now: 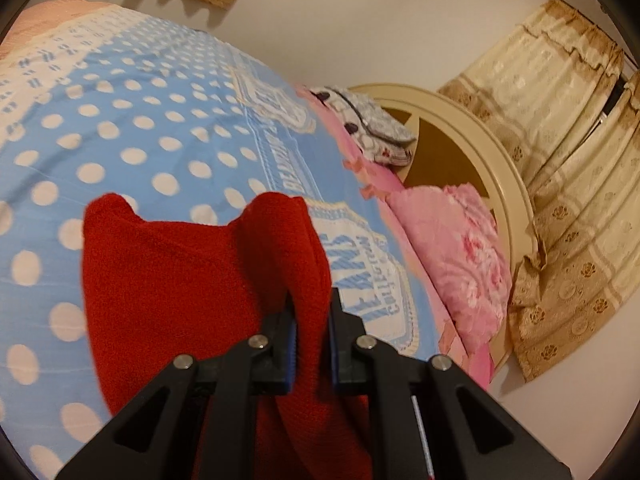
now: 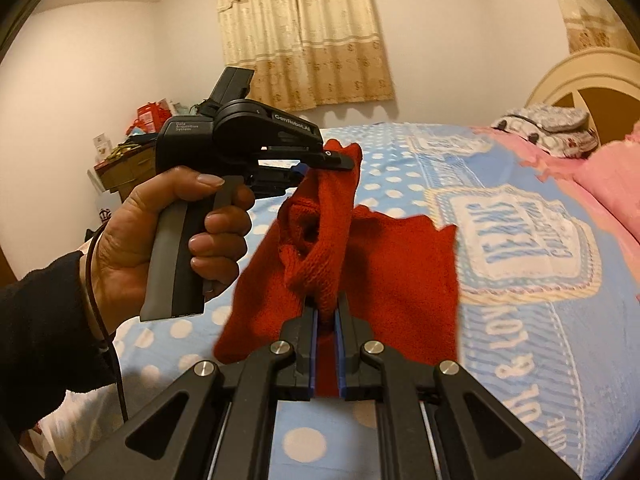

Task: Fold small clothes
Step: 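Fold the held edge over the sweater and open the left gripper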

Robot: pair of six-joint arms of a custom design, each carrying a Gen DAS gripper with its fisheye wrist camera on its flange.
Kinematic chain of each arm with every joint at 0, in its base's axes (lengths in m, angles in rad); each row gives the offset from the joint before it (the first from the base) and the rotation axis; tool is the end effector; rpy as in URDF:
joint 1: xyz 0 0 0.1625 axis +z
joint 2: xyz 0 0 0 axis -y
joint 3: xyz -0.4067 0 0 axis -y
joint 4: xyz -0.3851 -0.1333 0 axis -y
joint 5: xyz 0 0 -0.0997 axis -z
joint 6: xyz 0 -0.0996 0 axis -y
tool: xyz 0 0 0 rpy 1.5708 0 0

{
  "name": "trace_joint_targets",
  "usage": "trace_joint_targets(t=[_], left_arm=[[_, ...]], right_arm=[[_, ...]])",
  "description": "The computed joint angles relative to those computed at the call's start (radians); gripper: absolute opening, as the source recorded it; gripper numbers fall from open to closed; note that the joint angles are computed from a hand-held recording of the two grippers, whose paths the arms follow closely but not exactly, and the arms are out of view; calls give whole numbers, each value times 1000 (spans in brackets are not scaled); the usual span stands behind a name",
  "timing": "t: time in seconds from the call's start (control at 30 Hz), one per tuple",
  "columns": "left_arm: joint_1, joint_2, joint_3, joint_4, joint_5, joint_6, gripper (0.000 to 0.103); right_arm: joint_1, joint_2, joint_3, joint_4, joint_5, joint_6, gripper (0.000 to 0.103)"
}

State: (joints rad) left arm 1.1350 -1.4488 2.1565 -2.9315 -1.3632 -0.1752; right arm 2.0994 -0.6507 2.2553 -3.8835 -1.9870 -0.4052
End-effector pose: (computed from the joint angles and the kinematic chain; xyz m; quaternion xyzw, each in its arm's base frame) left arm -0.0634 -0.5005 0.2990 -0.0895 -0.9384 0.3338 0.0024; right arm 0.3050 -0.3378 0.0196 0.3491 -0.8518 0.3505 0.1725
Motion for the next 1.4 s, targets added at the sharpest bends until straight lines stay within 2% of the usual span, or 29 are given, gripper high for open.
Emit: trace_joint_targets(t=[0.13, 0.4, 0.53, 0.6, 0.7, 0.77, 0.87, 0.9, 0.97, 1.0, 1.03, 1.1, 1.2, 1.27, 1.3, 1.33, 1.4], left_arm=[[-22, 33, -8, 12, 27, 5, 12], [-93, 97, 6, 8, 153, 71, 13], [-126, 96, 23, -5, 182, 111, 17], [-152, 67, 48, -15, 208, 139, 22], [-200, -13, 126, -71, 273, 208, 40], [-235, -73, 197, -122, 370, 250, 54], [-249, -129, 284, -183, 478, 287, 66], [-248, -137, 300, -182, 499, 289, 66], [-249, -148, 337, -188, 549, 293, 66], [-248, -152, 356, -190, 563, 285, 66], [-242, -157, 362, -180, 554, 278, 66], [-231, -160, 370, -181, 535, 262, 66], [-228, -158, 376, -205, 515, 261, 67], [-226, -156, 386, -226, 507, 264, 72], [-222, -153, 391, -236, 499, 267, 72], [-217, -159, 399, -238, 489, 264, 72], [-210, -175, 404, -224, 469, 253, 75]], right_arm=[[-37, -17, 24, -4, 4, 17, 6], [-114, -38, 65, 18, 20, 87, 6], [-146, -47, 83, 19, 23, 119, 6], [-160, -53, 96, 15, 29, 131, 6], [-172, -55, 114, 6, 7, 137, 5], [-184, -70, 131, 11, -2, 146, 3], [-202, -95, 159, -32, 10, 170, 3], [-203, -105, 165, -53, 16, 175, 6], [-188, -114, 157, -88, 7, 175, 28], [-178, -119, 146, -92, 4, 173, 49], [-171, -131, 128, -80, 21, 175, 54], [-160, -143, 85, -23, 39, 177, 54], [-140, -141, -25, 152, 30, 183, 53], [-141, -132, -80, 262, 15, 204, 53], [-142, -123, -100, 302, 6, 214, 45], [-145, -115, -119, 356, -1, 217, 22], [-138, -92, -127, 364, -66, 211, 18]])
